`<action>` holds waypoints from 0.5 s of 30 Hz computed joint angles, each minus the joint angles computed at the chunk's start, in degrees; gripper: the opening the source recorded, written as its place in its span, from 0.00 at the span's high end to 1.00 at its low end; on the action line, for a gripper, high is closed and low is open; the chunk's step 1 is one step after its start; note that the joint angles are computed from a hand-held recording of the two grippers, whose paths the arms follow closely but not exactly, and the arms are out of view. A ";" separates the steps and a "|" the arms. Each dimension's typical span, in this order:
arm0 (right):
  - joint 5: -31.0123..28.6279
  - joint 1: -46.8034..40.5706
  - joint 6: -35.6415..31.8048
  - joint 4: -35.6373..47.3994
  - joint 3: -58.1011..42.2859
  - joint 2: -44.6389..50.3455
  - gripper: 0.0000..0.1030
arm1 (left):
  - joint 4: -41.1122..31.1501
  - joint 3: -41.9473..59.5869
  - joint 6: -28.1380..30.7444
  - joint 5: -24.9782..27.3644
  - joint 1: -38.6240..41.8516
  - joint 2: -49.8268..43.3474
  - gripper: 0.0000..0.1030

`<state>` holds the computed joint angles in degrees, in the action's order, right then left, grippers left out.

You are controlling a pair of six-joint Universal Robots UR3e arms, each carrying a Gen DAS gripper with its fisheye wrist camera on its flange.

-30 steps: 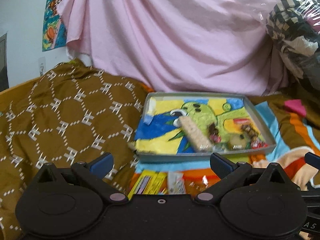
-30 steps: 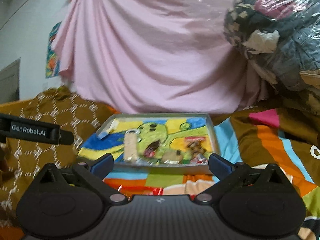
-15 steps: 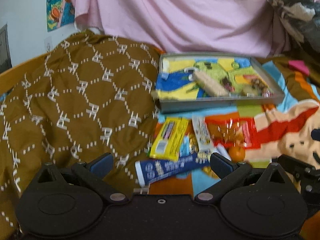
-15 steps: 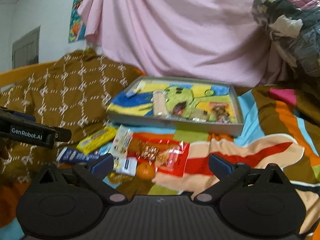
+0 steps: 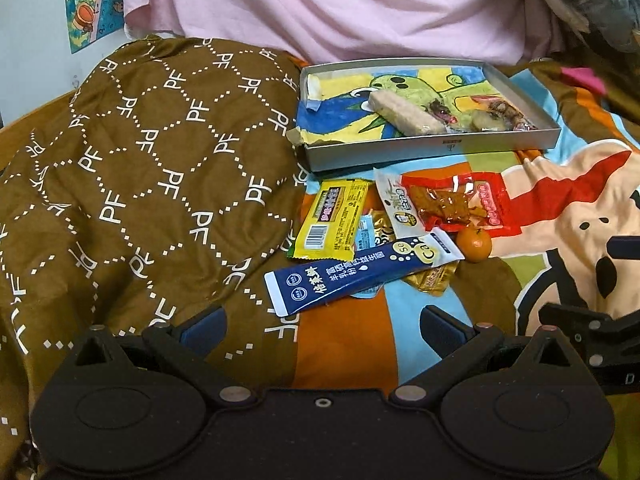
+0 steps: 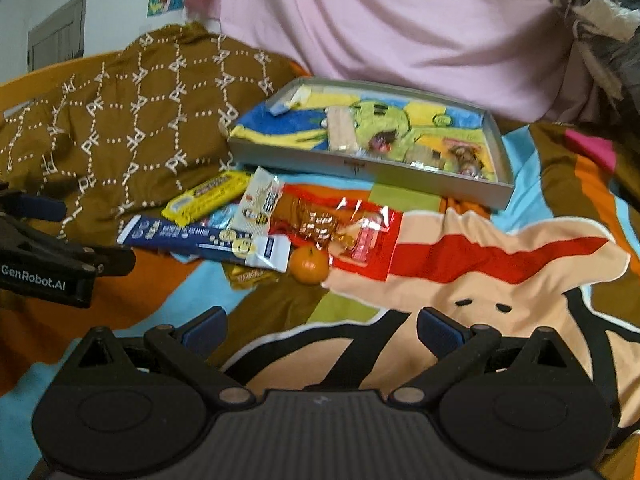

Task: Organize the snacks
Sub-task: 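Lift both tools away from the tray toward the snack pile, then grasp the blue Ca stick pack with the left tool while the right tool grasps the mandarin orange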

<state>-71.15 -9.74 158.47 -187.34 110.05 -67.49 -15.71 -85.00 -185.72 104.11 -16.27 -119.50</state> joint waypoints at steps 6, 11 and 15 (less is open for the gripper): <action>-3.23 1.81 -1.18 3.43 -2.89 1.58 0.00 | -1.68 2.40 0.47 -0.08 0.83 -1.47 0.01; -4.40 2.51 -1.06 6.58 -5.55 2.81 0.00 | -2.87 5.20 1.95 0.04 1.43 -3.16 0.01; -4.47 2.97 -1.65 7.77 -7.22 3.52 0.00 | -3.68 7.50 2.79 -0.14 1.98 -4.64 0.01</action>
<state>-75.62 -6.77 156.82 -179.57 102.83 -63.96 -19.39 -77.51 -182.93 103.97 -14.29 -124.13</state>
